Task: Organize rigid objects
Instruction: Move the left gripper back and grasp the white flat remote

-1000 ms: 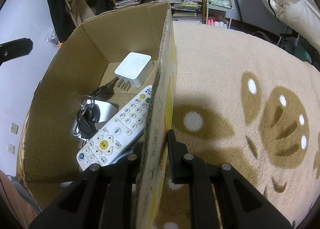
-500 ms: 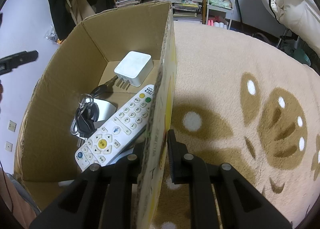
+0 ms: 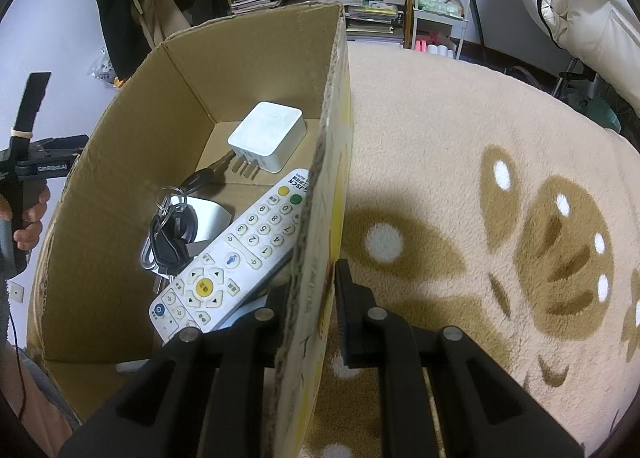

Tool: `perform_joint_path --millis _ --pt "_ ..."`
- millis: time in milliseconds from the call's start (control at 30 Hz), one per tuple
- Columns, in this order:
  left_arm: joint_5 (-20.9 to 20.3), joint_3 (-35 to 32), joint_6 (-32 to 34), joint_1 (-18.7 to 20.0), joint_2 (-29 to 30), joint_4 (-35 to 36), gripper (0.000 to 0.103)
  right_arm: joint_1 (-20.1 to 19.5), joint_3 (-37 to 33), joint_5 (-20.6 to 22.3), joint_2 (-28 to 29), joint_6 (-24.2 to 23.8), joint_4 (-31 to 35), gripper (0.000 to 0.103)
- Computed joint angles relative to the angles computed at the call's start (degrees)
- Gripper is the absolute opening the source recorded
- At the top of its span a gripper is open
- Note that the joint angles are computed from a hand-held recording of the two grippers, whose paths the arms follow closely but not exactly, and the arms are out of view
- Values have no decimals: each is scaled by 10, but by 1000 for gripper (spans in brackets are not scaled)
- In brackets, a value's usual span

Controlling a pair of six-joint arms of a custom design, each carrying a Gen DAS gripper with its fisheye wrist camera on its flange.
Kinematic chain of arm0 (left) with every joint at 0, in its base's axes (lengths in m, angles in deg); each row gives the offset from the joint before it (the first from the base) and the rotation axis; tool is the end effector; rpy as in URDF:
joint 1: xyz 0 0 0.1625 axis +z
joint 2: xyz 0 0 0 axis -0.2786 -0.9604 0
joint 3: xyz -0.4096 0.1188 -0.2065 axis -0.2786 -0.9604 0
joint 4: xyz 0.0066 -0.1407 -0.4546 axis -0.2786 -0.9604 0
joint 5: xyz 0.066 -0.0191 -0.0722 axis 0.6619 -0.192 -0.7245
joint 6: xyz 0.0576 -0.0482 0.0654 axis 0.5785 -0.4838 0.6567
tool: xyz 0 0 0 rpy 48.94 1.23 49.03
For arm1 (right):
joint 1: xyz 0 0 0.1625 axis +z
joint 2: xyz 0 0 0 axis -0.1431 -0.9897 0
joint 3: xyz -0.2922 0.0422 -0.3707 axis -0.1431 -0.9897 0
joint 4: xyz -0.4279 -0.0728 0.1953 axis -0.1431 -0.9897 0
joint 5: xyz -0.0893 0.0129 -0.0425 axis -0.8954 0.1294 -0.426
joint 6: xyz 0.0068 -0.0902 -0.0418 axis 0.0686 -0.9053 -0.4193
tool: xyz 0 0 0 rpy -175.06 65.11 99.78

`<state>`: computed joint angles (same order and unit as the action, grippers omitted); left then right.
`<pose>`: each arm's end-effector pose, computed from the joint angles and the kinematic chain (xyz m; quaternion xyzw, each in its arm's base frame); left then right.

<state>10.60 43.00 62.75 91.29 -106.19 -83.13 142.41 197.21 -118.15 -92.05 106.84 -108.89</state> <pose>0.0251 -0.6080 0.3204 0.4577 0.8486 -0.0409 0.2623 0.3939 -0.3321 -0.0677 -0.1584 -0.8583 0.3179 0.3703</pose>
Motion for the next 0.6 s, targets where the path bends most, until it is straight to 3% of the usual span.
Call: perform_joint_path --millis 267,400,600 --pt "24 11 25 12 19 -24 100 0 0 0 0 1 -1 15" --pt "-1 8 25 25 23 -35 101 1 2 0 1 2 -7 15" --pt "-20 -18 -23 35 25 30 95 1 4 0 1 2 -9 15"
